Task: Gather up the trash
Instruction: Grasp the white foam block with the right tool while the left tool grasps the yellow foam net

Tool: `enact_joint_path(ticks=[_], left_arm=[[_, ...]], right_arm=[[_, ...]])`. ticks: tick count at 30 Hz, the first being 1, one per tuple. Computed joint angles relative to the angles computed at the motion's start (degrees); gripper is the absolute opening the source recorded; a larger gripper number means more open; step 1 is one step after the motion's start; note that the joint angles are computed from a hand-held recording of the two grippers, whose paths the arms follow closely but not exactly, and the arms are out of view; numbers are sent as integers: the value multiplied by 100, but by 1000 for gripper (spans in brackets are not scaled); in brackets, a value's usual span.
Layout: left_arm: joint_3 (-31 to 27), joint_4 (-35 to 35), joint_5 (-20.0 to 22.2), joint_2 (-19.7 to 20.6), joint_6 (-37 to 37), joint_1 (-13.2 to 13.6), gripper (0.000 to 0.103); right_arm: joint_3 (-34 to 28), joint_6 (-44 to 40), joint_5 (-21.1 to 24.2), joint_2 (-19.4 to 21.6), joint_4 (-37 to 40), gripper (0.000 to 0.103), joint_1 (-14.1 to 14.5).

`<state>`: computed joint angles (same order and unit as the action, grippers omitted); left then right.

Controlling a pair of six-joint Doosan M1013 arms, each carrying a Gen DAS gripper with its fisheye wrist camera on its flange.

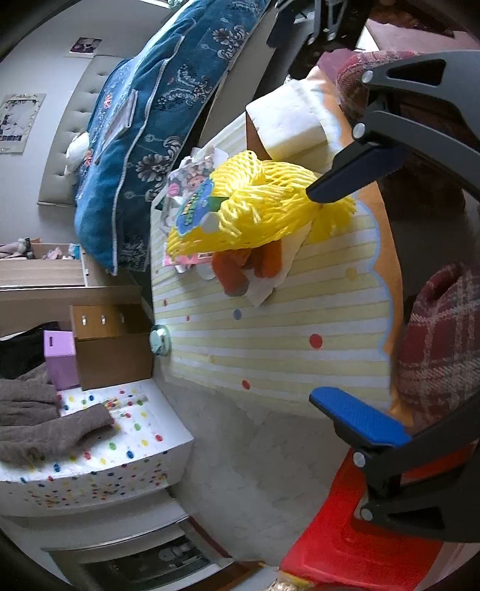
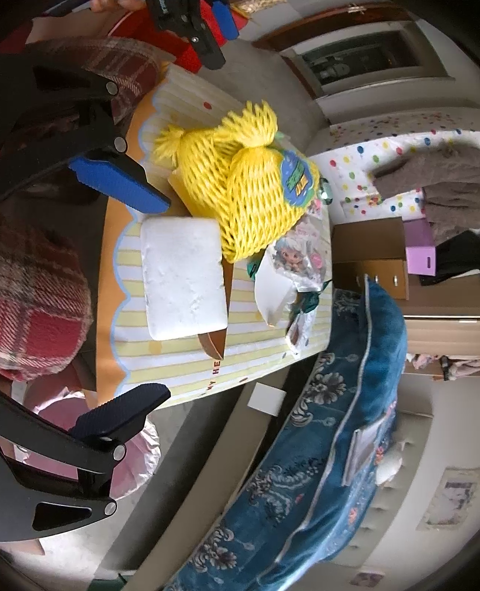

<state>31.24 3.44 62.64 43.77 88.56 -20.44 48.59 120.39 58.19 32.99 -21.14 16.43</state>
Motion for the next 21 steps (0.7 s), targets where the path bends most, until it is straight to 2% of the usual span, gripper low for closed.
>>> enact_joint_path(ticks=[1,11,12,14,18,21], left_arm=[[-109,-4,81,61,-4,-1,97],[-941,-50,555,541,190,-29,97],[-982,-86,579,564,203,-30,97],[-981,-129,559,563,236,-31,97],[-939,-189,550,530,294,-38,97],[-784,-161,425,433,335,-54,97]], right_arm=[[-101,-28,131,72,15,67,-25],[-583,-506,637,492,920,66,-328],[-554,-556,554,490,1127,63,-369],[-500,-699,439,472,1512,51,-427],[-502,-722,385,463,1387,43,-388],[-374,-614,168,327,1428,26,-375]])
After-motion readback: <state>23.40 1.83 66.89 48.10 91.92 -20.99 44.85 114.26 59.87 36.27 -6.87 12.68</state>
